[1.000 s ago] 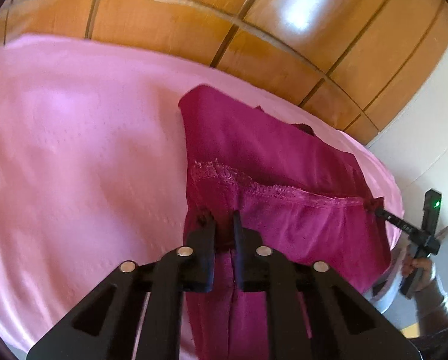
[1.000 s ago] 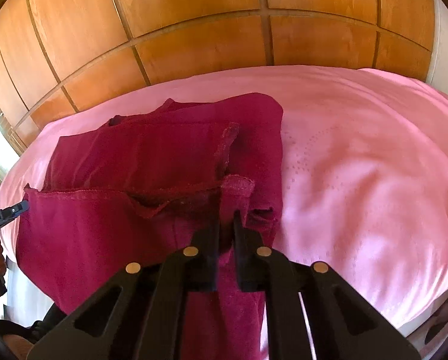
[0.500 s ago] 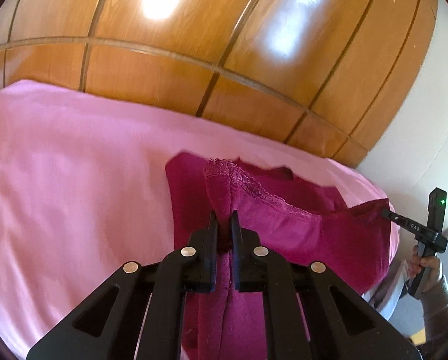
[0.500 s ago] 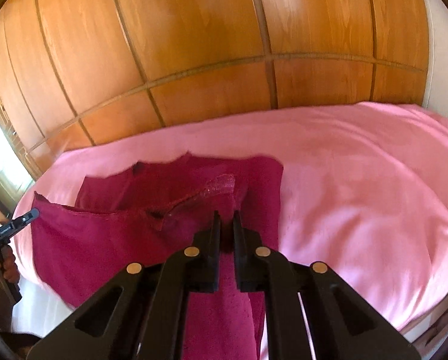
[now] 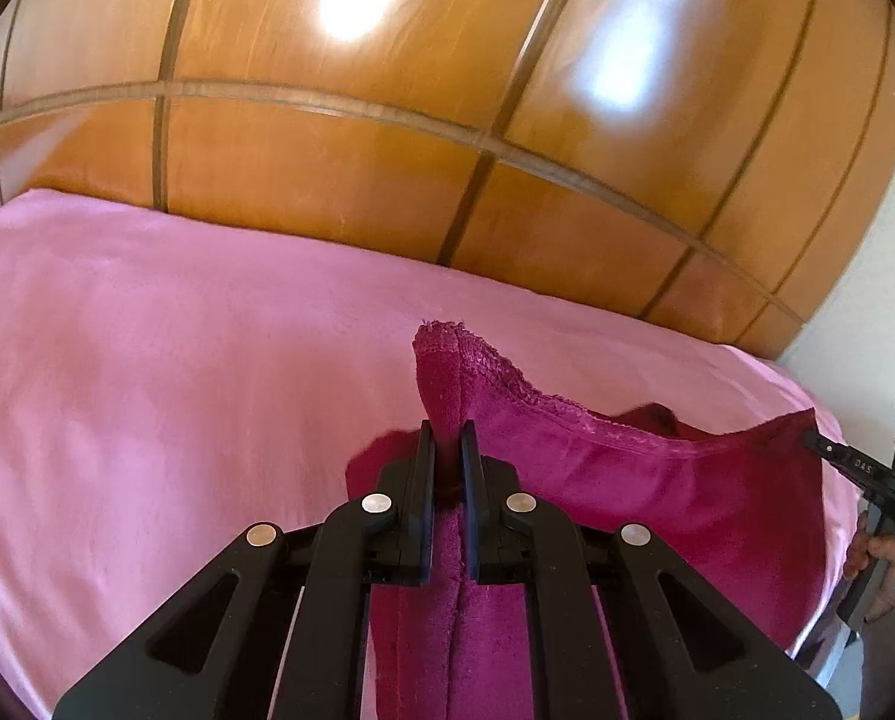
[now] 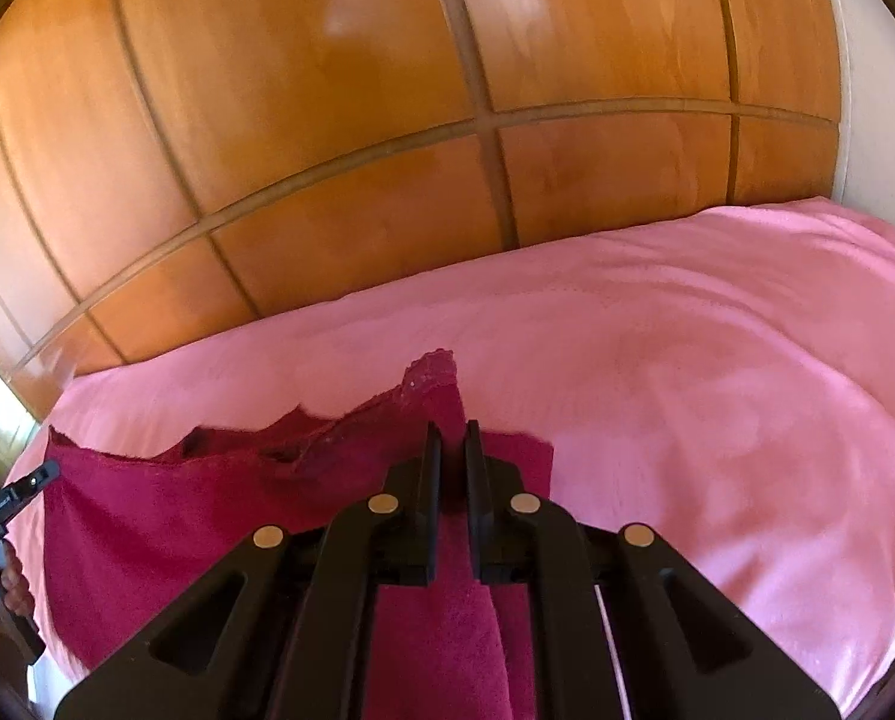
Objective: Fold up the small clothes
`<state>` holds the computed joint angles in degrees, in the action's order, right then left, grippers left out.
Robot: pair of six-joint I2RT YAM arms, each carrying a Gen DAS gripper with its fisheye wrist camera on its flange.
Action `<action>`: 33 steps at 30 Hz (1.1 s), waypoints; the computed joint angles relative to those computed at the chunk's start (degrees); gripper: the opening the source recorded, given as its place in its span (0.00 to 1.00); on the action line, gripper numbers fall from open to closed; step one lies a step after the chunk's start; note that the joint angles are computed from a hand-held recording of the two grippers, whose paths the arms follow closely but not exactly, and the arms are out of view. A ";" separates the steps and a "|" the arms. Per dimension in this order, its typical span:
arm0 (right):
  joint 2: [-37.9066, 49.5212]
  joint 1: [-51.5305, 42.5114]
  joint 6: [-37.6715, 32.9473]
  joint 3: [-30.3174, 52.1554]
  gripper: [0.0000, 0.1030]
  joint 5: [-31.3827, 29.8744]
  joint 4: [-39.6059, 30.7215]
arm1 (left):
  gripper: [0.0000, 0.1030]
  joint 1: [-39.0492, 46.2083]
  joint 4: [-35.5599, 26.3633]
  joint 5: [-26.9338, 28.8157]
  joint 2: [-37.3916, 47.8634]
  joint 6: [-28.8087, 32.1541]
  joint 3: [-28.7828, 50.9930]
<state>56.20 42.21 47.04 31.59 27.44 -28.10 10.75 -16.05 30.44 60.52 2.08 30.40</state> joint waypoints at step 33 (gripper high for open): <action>14.97 -4.89 -1.20 -1.03 0.43 -6.00 10.07 | 0.18 -17.50 3.58 -26.19 -10.92 -5.94 -11.32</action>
